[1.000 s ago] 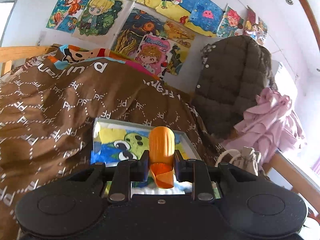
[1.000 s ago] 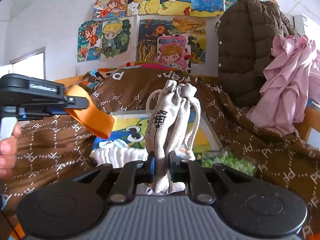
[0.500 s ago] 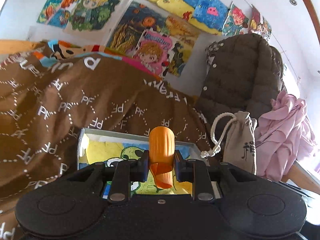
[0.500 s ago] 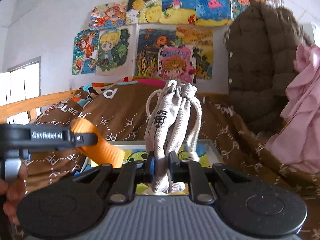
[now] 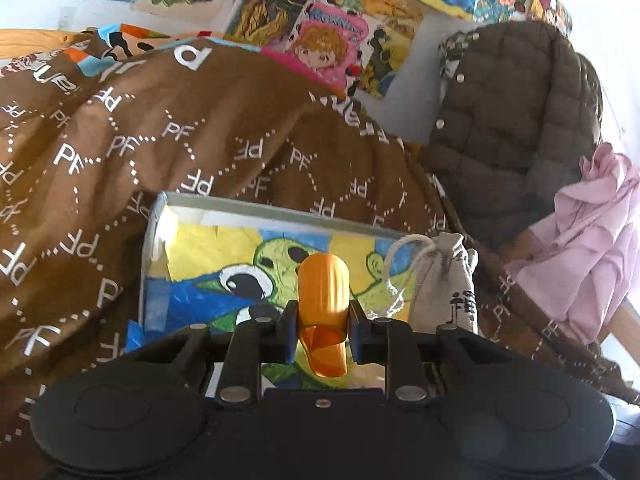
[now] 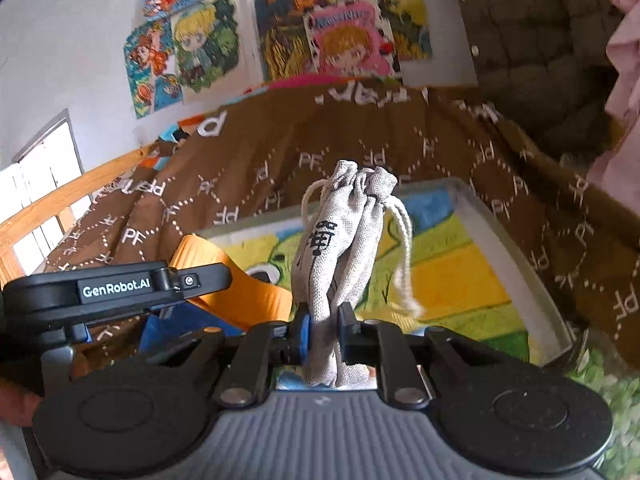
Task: Organize soft objects
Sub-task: 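Carry the orange cup and beige pouch over the tray and lower them in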
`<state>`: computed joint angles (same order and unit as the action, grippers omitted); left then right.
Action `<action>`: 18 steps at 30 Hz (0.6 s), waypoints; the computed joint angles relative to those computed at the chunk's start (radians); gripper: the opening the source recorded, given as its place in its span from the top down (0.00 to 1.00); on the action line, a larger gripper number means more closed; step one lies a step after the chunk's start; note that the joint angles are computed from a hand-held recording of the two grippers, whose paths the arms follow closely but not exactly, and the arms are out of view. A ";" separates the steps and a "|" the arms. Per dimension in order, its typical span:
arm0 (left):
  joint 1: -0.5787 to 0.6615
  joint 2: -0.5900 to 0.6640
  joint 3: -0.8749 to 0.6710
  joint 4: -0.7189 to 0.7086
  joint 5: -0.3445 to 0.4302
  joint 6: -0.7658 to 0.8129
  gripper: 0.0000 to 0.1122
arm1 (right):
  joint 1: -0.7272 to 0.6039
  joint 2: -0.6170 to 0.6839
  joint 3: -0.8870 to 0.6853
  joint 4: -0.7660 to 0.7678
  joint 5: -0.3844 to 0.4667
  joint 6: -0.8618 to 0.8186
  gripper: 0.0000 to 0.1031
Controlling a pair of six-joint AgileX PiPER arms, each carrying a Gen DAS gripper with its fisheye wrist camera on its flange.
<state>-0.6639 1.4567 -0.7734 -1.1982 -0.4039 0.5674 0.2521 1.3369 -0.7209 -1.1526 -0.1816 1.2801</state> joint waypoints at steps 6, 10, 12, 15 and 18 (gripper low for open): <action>0.015 0.040 -0.035 -0.141 0.059 0.161 0.76 | 0.026 0.030 -0.015 -0.017 0.038 0.017 0.81; 0.018 0.058 -0.066 -0.370 0.061 0.370 0.76 | 0.038 0.037 -0.016 0.033 0.055 -0.027 0.80; 0.030 0.054 -0.066 -0.380 0.076 0.369 0.76 | 0.041 0.035 -0.014 0.051 0.058 -0.046 0.79; 0.025 0.053 -0.065 -0.392 0.068 0.377 0.75 | 0.040 0.033 -0.013 0.052 0.060 -0.049 0.77; 0.009 0.059 -0.078 -0.445 0.044 0.434 0.72 | 0.043 0.031 -0.011 0.098 0.067 -0.095 0.75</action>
<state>-0.6552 1.5154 -0.8512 -1.6434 -0.3602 1.0014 0.2955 1.3676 -0.7323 -1.0550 -0.1145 1.1848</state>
